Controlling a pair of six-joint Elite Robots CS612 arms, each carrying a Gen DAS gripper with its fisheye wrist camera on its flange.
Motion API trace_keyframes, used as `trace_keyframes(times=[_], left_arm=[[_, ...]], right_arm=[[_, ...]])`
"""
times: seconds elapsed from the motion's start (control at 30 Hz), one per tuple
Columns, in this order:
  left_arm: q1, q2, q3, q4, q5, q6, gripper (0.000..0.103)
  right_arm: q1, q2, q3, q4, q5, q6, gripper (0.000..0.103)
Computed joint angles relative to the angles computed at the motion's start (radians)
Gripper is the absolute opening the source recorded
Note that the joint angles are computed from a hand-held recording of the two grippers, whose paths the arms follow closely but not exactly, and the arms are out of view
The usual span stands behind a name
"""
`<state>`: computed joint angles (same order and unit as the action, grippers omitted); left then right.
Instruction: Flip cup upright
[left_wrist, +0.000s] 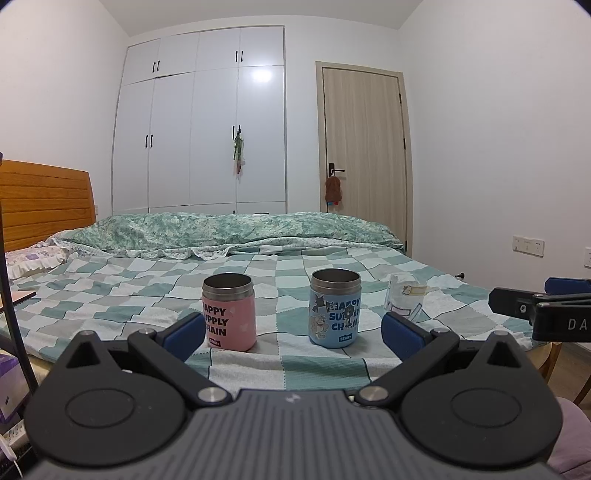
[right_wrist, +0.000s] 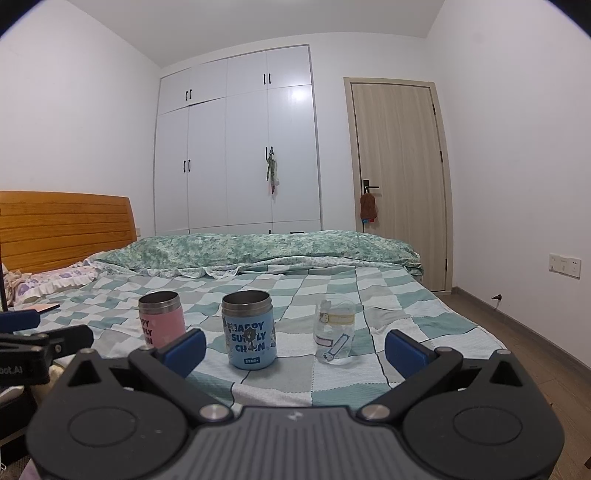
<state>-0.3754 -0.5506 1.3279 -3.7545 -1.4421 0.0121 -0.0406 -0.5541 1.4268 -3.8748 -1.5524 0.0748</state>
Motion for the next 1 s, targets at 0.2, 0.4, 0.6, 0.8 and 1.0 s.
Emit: trace_keyframes(times=[0.2,0.4,0.6,0.8,1.0], left_arm=[[-0.002,0.000,0.000,0.001,0.005,0.000,0.103],[-0.004,0.000,-0.001,0.007,0.014,-0.004,0.103],[-0.004,0.000,-0.001,0.007,0.014,-0.005,0.103],[-0.001,0.003,-0.004,0.003,0.002,-0.008,0.103],[-0.001,0.005,-0.006,0.001,0.003,-0.014,0.103]], right_arm=[[0.000,0.000,0.000,0.000,-0.001,0.000,0.103],[0.000,0.000,0.000,0.000,0.001,-0.002,0.103],[0.002,0.001,0.002,-0.003,0.001,-0.004,0.103],[0.002,0.001,0.002,-0.002,0.001,-0.005,0.103],[0.002,0.001,0.002,-0.004,0.001,-0.004,0.103]])
